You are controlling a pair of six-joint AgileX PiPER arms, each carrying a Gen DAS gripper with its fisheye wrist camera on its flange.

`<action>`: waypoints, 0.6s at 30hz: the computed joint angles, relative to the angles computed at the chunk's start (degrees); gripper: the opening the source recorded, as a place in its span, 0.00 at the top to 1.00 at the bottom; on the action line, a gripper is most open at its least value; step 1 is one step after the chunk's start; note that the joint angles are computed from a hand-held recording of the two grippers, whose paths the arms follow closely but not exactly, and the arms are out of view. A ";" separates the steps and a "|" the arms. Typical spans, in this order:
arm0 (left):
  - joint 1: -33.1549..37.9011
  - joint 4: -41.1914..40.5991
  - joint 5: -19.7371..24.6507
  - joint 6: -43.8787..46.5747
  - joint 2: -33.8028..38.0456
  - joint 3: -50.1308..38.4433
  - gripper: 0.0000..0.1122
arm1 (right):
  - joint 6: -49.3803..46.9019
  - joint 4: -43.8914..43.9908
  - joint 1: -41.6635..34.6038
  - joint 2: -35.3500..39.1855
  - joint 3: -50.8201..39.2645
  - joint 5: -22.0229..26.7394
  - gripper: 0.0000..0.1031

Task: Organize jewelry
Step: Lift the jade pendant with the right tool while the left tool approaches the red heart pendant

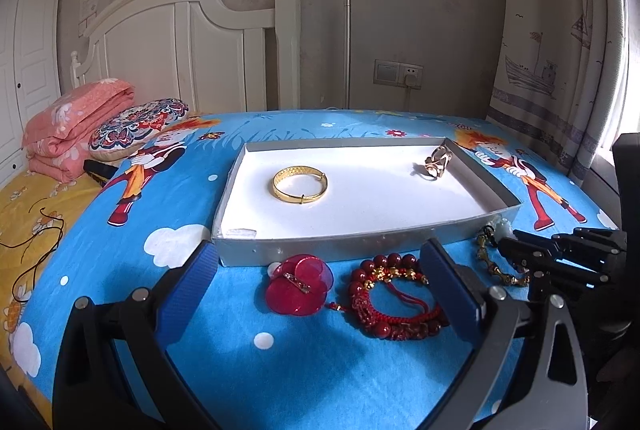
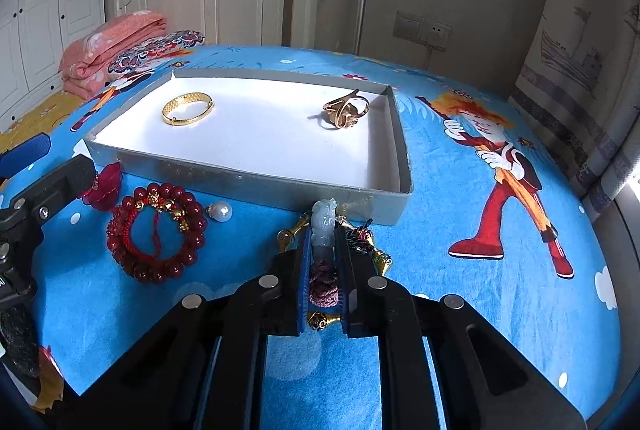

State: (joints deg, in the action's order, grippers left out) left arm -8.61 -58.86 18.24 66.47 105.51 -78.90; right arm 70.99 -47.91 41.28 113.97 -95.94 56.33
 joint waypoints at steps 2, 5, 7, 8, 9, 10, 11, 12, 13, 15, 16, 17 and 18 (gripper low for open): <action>-0.12 1.00 -0.44 -1.35 -0.59 1.38 0.13 | 4.60 -2.82 0.27 -1.78 2.86 -1.29 0.88; -0.04 -0.25 -0.69 -0.43 -1.68 4.50 0.13 | 9.84 -6.89 1.06 -3.41 5.78 -2.02 0.88; -0.08 -3.97 -2.05 3.18 -2.67 7.10 0.13 | 12.40 -9.19 1.60 -4.14 7.16 -2.15 0.88; -0.07 -5.50 -2.50 4.73 -3.04 8.03 0.13 | 13.10 -9.78 1.67 -4.43 7.70 -2.50 0.88; -0.13 -6.18 -3.15 5.37 -3.32 8.69 0.17 | 13.43 -9.93 1.62 -4.66 8.08 -2.91 0.88; -0.19 -5.68 -3.60 4.91 -3.41 8.99 0.21 | 14.14 -10.32 1.57 -4.91 8.50 -3.18 0.88; -0.12 -4.58 -3.58 3.82 -3.34 8.93 0.23 | 14.84 -10.75 1.50 -5.22 9.00 -3.61 0.88; -0.05 -3.72 -3.46 2.82 -3.30 8.86 0.26 | 14.98 -10.78 1.35 -5.44 9.33 -4.21 0.88; 0.12 -2.85 -3.22 1.78 -3.22 8.68 0.29 | 15.08 -10.72 1.32 -5.52 9.49 -4.49 0.88; 0.11 1.10 -2.83 -2.61 -2.67 7.56 0.29 | 15.28 -10.84 1.26 -5.77 9.91 -5.10 0.88; 0.01 4.22 -2.46 -5.99 -2.12 6.49 0.29 | 15.21 -10.80 1.24 -5.81 10.08 -5.35 0.88; -0.16 7.78 -2.44 -9.86 -1.58 5.48 0.30 | 15.10 -10.76 1.21 -5.82 10.12 -5.49 0.88; -0.30 11.97 -2.24 -14.32 -0.83 4.09 0.31 | 15.19 -10.86 1.23 -5.92 10.35 -5.75 0.88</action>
